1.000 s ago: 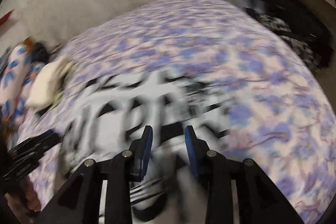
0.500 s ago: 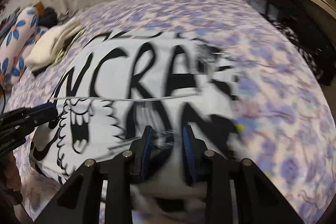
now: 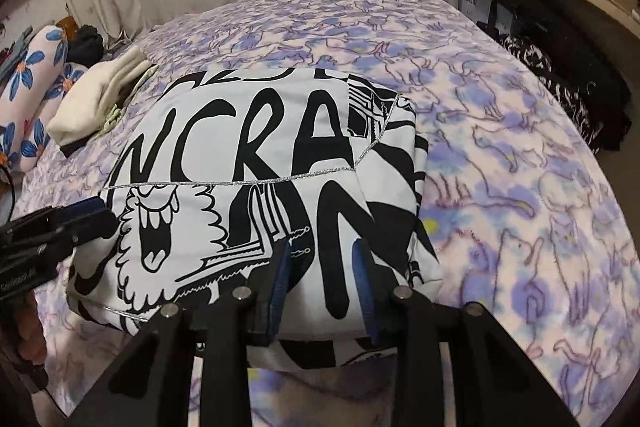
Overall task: Fold large clothes
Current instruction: 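Press the folded bundle flat with both tools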
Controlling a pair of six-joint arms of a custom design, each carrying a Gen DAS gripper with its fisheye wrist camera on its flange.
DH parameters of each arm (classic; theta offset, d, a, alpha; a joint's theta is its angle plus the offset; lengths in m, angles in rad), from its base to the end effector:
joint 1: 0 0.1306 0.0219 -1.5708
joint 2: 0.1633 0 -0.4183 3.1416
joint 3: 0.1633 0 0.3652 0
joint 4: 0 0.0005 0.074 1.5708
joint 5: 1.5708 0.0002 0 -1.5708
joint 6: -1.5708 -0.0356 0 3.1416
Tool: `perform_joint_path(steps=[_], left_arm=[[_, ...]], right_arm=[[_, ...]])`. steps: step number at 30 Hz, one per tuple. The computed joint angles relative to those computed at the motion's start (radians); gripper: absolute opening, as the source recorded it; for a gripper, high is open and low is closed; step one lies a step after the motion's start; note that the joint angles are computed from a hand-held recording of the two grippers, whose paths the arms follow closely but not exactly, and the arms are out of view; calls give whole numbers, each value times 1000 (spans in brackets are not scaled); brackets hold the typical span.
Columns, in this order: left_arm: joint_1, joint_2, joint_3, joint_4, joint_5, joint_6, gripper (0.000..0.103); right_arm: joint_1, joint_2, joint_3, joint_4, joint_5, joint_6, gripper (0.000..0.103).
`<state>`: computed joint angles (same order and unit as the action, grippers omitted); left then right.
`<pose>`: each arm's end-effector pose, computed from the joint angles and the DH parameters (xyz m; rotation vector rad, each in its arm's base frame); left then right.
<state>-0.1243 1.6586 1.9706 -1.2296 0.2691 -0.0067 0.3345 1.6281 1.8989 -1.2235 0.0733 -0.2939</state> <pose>0.5337 -0.0767 0.5617 0.2757 2.4665 -0.3844 0.5003 0.1706 0.5471 -0.0217 2.5273 0.1612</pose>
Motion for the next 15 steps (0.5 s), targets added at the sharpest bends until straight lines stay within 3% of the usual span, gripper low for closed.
perform_joint_path(steps=[1, 2, 8, 15], left_arm=[[-6, -6, -5, 3, -29, 2, 76], [-9, -10, -7, 2, -53, 4, 77], [10, -17, 2, -53, -38, 28, 77], [36, -43, -5, -75, -30, 57, 77]], right_arm=[[0, -1, 2, -4, -2, -7, 32], [1, -3, 4, -9, -4, -13, 32], [8, -20, 4, -29, -12, -35, 32], [21, -56, -16, -39, -14, -65, 43]])
